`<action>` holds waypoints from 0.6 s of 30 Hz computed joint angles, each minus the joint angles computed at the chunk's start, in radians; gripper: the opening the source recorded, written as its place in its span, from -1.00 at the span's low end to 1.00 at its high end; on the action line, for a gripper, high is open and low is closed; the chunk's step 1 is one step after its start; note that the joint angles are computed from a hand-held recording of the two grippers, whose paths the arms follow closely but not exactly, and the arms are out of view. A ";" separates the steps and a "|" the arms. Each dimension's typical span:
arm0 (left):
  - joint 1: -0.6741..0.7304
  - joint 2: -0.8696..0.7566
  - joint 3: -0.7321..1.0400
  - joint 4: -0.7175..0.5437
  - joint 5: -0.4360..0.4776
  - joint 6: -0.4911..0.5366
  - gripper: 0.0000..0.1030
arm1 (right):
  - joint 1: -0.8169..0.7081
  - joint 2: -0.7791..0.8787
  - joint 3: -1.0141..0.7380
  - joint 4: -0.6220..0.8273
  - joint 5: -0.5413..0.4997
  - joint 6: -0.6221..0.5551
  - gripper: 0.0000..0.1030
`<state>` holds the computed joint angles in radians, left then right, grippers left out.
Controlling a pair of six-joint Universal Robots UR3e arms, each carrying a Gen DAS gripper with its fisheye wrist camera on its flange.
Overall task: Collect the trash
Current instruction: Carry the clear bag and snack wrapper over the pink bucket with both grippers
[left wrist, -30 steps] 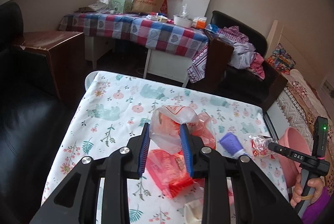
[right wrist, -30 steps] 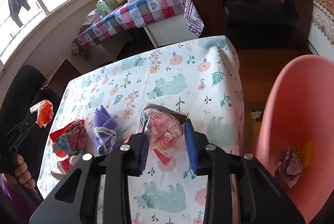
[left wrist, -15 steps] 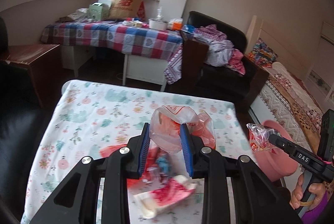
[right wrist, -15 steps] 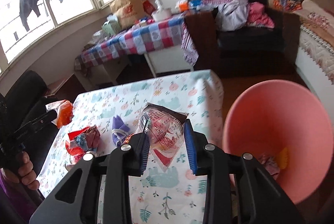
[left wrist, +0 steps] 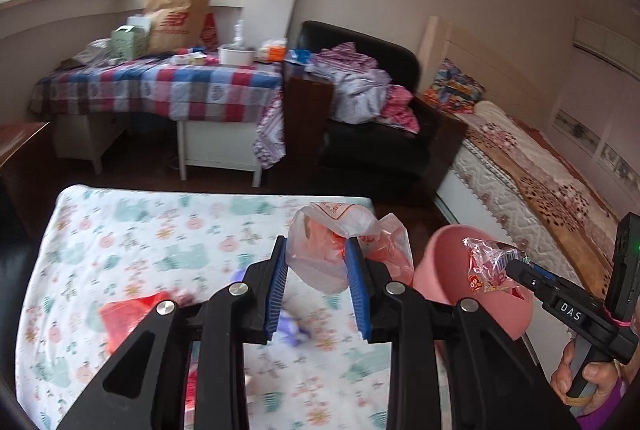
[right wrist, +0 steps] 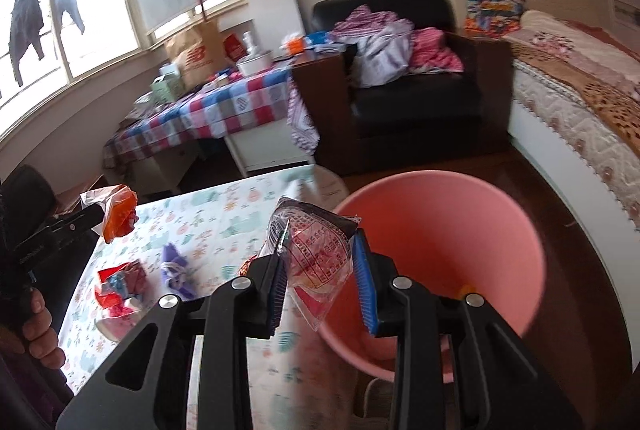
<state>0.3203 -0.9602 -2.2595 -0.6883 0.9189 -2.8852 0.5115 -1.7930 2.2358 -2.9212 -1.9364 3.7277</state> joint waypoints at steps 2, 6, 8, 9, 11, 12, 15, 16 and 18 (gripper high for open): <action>-0.101 -0.072 0.023 0.088 0.058 -0.063 -0.46 | -0.019 -0.048 0.037 0.014 -0.010 0.006 -0.39; -0.292 -0.214 0.081 0.226 0.171 -0.159 -0.46 | -0.053 -0.136 0.104 0.043 -0.026 0.013 -0.39; -0.363 -0.268 0.107 0.267 0.211 -0.191 -0.46 | -0.069 -0.171 0.131 0.058 -0.033 0.015 -0.39; -0.409 -0.304 0.124 0.292 0.238 -0.210 -0.46 | -0.074 -0.186 0.145 0.062 -0.039 0.016 -0.39; -0.475 -0.370 0.163 0.321 0.279 -0.234 -0.46 | -0.079 -0.203 0.163 0.070 -0.052 0.018 -0.39; -0.505 -0.400 0.183 0.331 0.295 -0.244 -0.46 | -0.089 -0.215 0.176 0.073 -0.050 0.015 -0.39; -0.586 -0.474 0.229 0.362 0.335 -0.268 -0.46 | -0.129 -0.252 0.207 0.085 -0.029 0.000 -0.39; -0.621 -0.508 0.253 0.371 0.352 -0.275 -0.46 | -0.143 -0.265 0.216 0.092 -0.023 -0.007 -0.39; -0.670 -0.559 0.285 0.383 0.378 -0.283 -0.45 | -0.143 -0.266 0.219 0.100 -0.034 -0.003 -0.39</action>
<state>-0.3500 -1.5192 -1.9740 -0.3057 1.2970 -3.1684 0.3683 -2.0588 2.4547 -2.8213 -1.9708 3.7243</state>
